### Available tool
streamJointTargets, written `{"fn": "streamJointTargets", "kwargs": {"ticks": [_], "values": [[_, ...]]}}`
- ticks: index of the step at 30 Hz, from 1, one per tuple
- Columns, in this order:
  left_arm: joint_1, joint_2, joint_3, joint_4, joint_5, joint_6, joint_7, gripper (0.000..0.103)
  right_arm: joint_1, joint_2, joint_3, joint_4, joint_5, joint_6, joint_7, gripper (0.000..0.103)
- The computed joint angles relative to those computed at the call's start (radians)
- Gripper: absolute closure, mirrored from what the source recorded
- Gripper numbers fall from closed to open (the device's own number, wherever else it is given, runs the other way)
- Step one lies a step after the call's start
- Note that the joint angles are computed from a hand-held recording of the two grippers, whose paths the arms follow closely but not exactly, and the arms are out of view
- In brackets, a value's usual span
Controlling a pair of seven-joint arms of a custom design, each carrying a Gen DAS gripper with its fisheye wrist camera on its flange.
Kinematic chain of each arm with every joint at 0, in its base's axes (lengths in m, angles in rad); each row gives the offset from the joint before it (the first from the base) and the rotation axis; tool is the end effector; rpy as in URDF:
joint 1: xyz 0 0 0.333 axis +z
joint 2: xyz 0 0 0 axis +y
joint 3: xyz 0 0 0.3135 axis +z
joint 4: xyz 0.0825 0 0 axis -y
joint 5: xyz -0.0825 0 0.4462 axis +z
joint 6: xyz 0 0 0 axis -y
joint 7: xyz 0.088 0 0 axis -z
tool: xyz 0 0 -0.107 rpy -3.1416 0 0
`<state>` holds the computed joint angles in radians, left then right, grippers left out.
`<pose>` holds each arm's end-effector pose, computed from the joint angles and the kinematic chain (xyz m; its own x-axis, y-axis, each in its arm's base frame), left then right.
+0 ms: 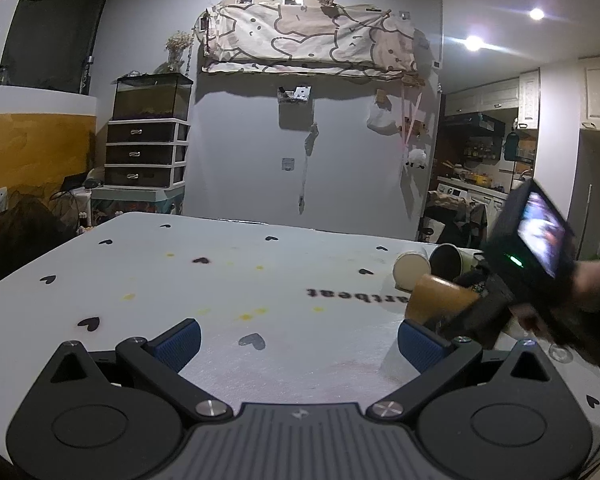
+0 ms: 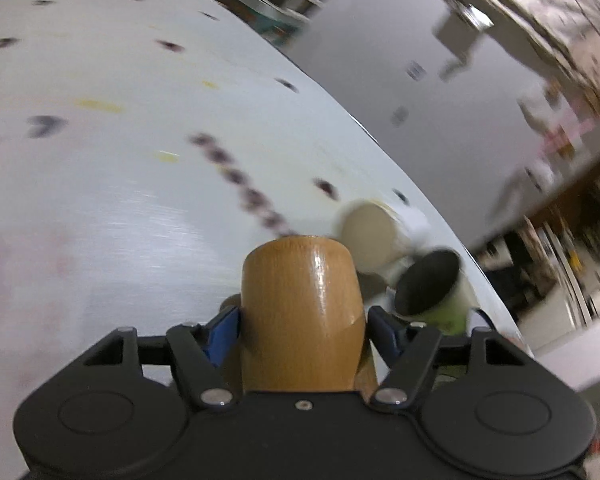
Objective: Flip cup upright
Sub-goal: 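Lift the tan cup with the right tool while the left tool approaches it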
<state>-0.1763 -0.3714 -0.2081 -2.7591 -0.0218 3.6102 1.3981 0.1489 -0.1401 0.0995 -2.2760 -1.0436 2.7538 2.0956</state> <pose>0.4271 -0.1707 0.4290 -0.2888 -0.9520 0.1016 -0.3610 0.0100 -0.9325 0.5551 0.1782 0.4313 0.3153 -0.7751 0.5475 -0.5928 -0.6114 -0.5242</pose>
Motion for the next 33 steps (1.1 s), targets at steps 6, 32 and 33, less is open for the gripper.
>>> {"fn": "streamJointTargets", "kwargs": {"ticks": [6,32,33], "values": [[0.001,0.006,0.001,0.009,0.004,-0.021,-0.001,0.0,0.014,-0.136,0.054,-0.154,-0.087,0.164,-0.043,0.032],[-0.06,0.157,0.135,0.157,0.263,-0.135,-0.177,0.0,-0.581,-0.743,0.713,-0.56,0.315,0.659,0.109,0.012],[-0.055,0.156,0.131,0.157,0.265,-0.136,-0.177,0.0,-0.567,-0.77,0.717,-0.586,0.352,0.636,0.128,0.011]]}}
